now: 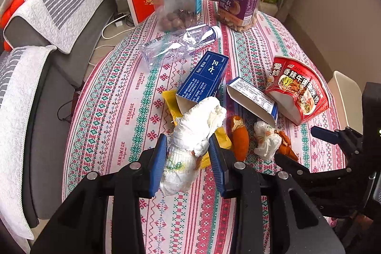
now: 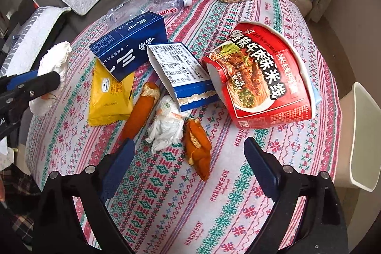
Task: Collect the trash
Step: 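Grasp the white tissue with the right tool while the left tool holds its tissue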
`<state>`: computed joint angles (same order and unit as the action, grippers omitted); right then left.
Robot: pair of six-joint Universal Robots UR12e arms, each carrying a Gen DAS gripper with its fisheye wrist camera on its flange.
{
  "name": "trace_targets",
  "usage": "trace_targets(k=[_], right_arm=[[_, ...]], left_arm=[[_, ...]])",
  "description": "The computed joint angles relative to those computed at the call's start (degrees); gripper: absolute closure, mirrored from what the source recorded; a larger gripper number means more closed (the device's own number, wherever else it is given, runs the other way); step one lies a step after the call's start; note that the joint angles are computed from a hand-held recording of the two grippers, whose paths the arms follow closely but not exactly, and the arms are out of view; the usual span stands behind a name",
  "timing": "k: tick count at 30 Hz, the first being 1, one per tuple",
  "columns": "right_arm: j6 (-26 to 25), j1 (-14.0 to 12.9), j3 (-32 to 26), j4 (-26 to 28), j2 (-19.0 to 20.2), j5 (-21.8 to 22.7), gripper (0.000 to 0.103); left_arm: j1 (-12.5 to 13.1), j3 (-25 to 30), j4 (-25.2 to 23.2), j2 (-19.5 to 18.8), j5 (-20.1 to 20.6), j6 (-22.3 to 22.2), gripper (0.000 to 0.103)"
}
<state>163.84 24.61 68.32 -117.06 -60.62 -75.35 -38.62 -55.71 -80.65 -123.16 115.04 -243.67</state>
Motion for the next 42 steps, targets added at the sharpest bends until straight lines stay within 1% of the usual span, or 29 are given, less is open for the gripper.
trace_targets(k=[2, 4, 7, 8, 10, 13, 15, 18, 21, 22, 23, 24, 25, 30, 32, 38, 42], right_arm=[[0.5, -0.3, -1.0, 2.3, 0.5, 2.7, 0.032], [0.7, -0.4, -2.0, 5.0, 1.1, 4.7, 0.04], [1.0, -0.3, -2.4, 5.9, 1.5, 4.4, 0.048], [1.2, -0.4, -2.5, 6.2, 1.6, 5.1, 0.05], [1.4, -0.4, -2.9, 6.6, 1.8, 6.3, 0.053], [0.8, 0.1, -3.5, 6.7, 2.3, 6.2, 0.053], [0.5, 0.6, -4.2, 7.3, 2.9, 5.4, 0.053], [1.6, 1.1, -5.0, 6.9, 3.9, 3.2, 0.051], [2.4, 1.1, -5.9, 7.0, 4.8, 3.5, 0.051], [2.5, 1.0, -6.1, 7.1, 5.0, 3.8, 0.054], [2.7, 0.9, -6.1, 7.1, 5.1, 4.3, 0.064], [2.8, 0.8, -6.3, 7.5, 5.2, 4.6, 0.072], [2.9, 0.7, -6.4, 7.8, 5.2, 4.8, 0.074], [1.9, 0.5, -5.1, 6.1, 4.0, 5.3, 0.075], [1.0, 0.4, -4.1, 4.7, 3.1, 5.5, 0.075], [-1.0, -0.1, -1.3, -1.3, 0.7, 7.2, 0.075], [-0.9, 0.1, 0.0, -7.7, -0.3, 6.7, 0.075]], left_arm=[[0.1, -0.5, 0.5, 0.2, -0.1, 0.0, 0.067], [0.1, -0.8, 0.8, 0.4, -0.3, 0.0, 0.067], [0.1, -1.1, 0.7, 0.4, -0.5, 0.1, 0.067], [0.1, -1.1, 0.8, 0.4, -0.6, 0.2, 0.067], [0.2, -1.1, 0.9, 0.4, -0.7, 0.4, 0.067], [0.3, -0.9, 0.8, 0.2, -0.9, 0.5, 0.067], [0.4, -0.9, 0.7, 0.1, -1.1, 0.5, 0.067], [0.4, -0.9, 0.2, 0.1, -1.1, 0.5, 0.067], [0.5, -1.4, -0.1, 0.3, -1.2, 0.0, 0.067], [0.5, -1.6, -0.2, 0.4, -1.3, -0.3, 0.067], [0.6, -1.8, -0.3, 0.6, -1.2, -0.5, 0.067], [0.6, -2.0, -0.4, 0.7, -1.2, -0.7, 0.067], [0.6, -2.2, -0.4, 0.8, -1.1, -0.9, 0.067], [0.5, -2.7, 0.1, 1.4, 0.0, -1.4, 0.067], [0.3, -2.8, 0.4, 1.5, 0.6, -1.4, 0.067], [-0.2, -3.2, 2.2, 1.8, 3.0, -1.6, 0.067], [-0.6, -3.3, 3.5, 1.8, 5.2, -1.7, 0.067]])
